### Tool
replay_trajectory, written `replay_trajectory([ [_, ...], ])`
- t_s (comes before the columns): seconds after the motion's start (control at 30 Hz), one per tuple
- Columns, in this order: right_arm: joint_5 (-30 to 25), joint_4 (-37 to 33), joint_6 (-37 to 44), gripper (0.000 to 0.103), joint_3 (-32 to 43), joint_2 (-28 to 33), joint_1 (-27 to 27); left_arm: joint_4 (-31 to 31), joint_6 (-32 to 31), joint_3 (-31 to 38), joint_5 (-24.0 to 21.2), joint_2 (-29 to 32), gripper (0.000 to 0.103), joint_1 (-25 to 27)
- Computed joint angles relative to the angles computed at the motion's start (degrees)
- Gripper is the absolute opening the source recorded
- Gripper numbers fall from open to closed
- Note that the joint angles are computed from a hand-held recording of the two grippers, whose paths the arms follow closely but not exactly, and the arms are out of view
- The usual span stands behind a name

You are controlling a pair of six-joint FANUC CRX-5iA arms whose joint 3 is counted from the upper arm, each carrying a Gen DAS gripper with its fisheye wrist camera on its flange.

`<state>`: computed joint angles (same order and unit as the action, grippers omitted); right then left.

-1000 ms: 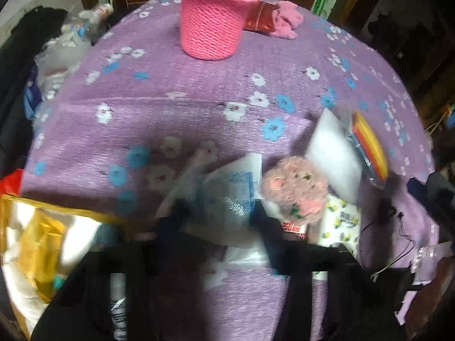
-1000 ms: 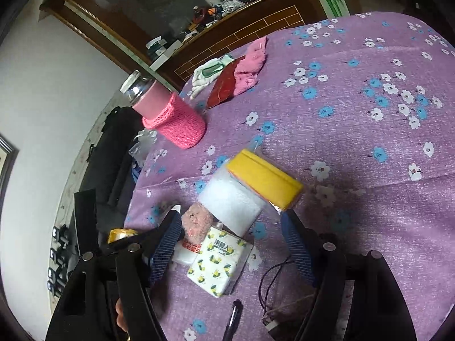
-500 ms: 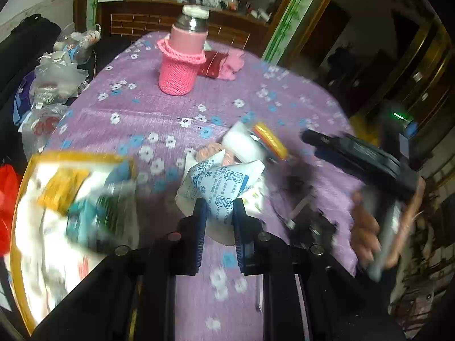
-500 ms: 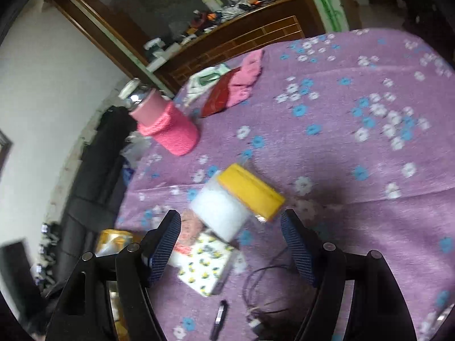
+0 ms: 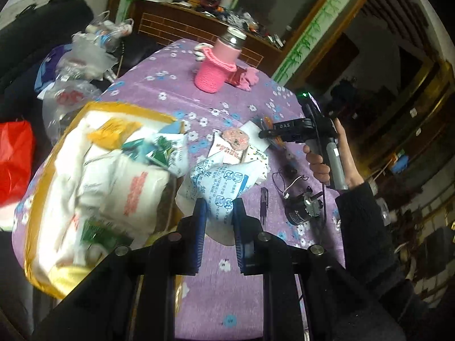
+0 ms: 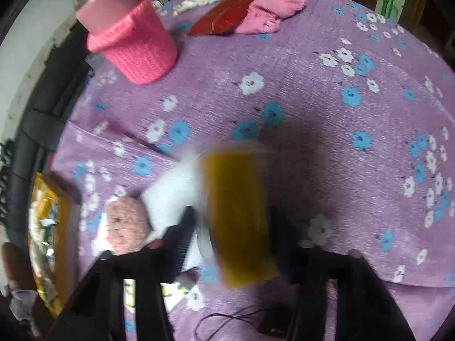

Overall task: Organize soft objects
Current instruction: 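Grasp the yellow-wrapped pack with right tool while left tool carries the blue-print packet, then lower both items into the box and open both tools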

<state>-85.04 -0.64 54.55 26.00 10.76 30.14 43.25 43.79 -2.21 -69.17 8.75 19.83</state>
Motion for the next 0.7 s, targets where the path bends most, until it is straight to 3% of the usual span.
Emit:
replay_trajectory([
  [0.23, 0.8, 9.2, -3.4, 0.033, -3.9, -5.0, 6.6, 2.9, -2.9, -3.0, 1.0, -1.7, 0.015, 3.1],
  [0.3, 2.6, 14.8, -5.4, 0.033, -7.8, -8.8, 11.2, 4.0, -3.0, -2.6, 0.3, -1.0, 0.015, 4.2],
  [0.37, 3.1, 15.9, -7.9, 0.033, -9.2, -10.5, 14.3, 4.6, -2.7, -2.0, -0.3, -0.1, 0.015, 5.1],
  [0.43, 4.2, 18.0, -10.3, 0.033, -11.0, -12.7, 18.2, 3.5, -2.1, -2.0, 1.7, -0.1, 0.015, 5.4],
  [0.57, 11.4, 14.4, -11.4, 0.034, -11.2, -15.6, 25.0, 1.1, -0.6, -0.6, 3.4, 1.3, 0.015, 6.1],
  [0.63, 13.8, 11.9, -10.8, 0.034, -8.9, -13.9, 27.2, -2.3, 0.9, -0.1, 7.6, 1.4, 0.015, 5.3],
  [0.7, 15.0, 10.7, -8.5, 0.034, -6.2, -10.7, 29.1, -3.6, 1.7, 1.0, 7.2, 2.9, 0.015, 5.2],
])
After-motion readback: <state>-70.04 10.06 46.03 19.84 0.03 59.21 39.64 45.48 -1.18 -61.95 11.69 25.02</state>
